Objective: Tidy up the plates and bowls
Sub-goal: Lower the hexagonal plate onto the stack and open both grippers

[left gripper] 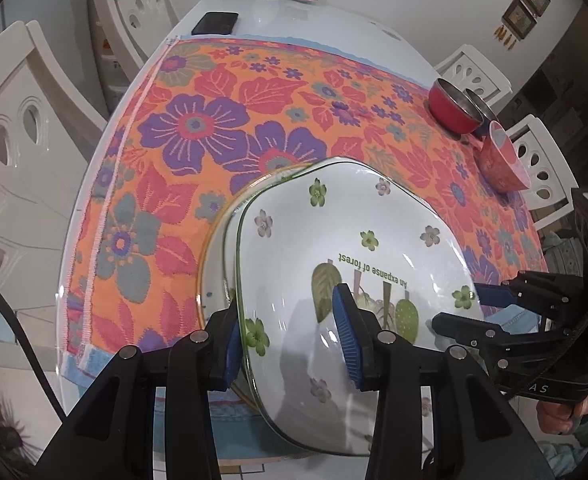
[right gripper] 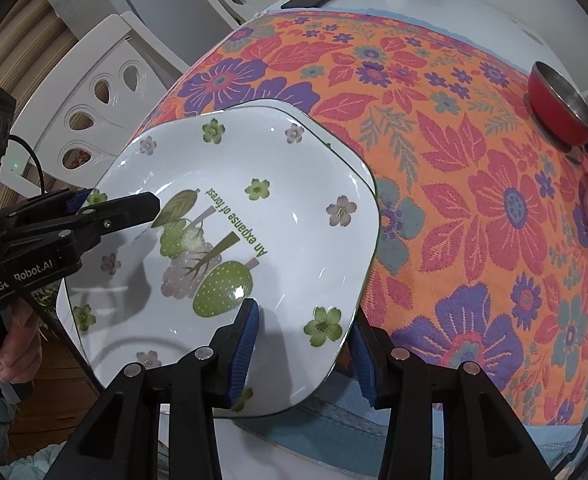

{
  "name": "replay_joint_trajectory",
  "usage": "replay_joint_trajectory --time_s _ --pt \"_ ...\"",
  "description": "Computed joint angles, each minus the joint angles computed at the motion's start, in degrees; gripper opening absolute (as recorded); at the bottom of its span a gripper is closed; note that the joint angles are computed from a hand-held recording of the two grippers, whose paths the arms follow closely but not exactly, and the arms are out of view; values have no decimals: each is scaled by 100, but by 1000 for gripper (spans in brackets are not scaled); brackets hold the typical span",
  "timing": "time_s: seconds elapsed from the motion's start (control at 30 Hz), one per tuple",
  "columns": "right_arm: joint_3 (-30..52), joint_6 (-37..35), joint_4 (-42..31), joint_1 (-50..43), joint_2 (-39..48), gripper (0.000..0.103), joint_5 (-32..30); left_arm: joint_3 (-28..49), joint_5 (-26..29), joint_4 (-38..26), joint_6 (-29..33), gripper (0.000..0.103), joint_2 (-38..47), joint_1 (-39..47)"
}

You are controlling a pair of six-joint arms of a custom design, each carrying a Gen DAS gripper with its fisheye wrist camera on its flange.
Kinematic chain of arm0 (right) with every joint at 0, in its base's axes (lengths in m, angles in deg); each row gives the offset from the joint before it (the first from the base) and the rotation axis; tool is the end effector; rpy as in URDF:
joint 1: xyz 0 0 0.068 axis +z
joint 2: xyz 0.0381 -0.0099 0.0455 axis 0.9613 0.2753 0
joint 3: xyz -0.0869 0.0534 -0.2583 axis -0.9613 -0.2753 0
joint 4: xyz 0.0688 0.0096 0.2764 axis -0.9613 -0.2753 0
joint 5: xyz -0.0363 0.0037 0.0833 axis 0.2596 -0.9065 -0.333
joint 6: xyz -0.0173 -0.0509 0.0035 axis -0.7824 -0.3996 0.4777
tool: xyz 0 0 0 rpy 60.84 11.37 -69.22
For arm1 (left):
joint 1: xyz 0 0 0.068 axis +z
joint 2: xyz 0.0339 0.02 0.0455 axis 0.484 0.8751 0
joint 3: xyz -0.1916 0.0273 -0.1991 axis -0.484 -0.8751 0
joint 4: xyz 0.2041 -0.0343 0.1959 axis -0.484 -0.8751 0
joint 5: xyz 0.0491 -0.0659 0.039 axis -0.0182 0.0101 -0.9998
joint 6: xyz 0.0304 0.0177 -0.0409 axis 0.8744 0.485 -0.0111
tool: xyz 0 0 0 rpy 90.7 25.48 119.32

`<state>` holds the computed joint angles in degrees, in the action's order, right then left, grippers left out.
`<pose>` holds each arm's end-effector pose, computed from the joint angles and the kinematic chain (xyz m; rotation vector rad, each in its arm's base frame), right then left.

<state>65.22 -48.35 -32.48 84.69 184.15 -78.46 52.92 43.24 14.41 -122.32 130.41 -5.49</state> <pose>0.3596 0.0794 0.1172 -1.2451 2.5967 0.4082 0.2247 -0.1432 0.1344 -0.6342 2.5670 -0.2041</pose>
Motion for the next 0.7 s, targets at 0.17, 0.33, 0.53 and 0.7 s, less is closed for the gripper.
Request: replay_joint_trajectory --time_s 0.17,0.33,0.53,0.7 --pt "56 -22 -64 -29 39 43 -38 98 -138 -454 -17 43 -104 68" --pt "17 -11 -47 26 11 44 13 82 -433 -866 51 44 -410 18" --pt "7 -14 -26 51 -3 44 67 -108 -457 -854 0 44 -761 243" --pt "17 -28 -8 44 6 44 92 -83 -414 -745 19 44 -686 246"
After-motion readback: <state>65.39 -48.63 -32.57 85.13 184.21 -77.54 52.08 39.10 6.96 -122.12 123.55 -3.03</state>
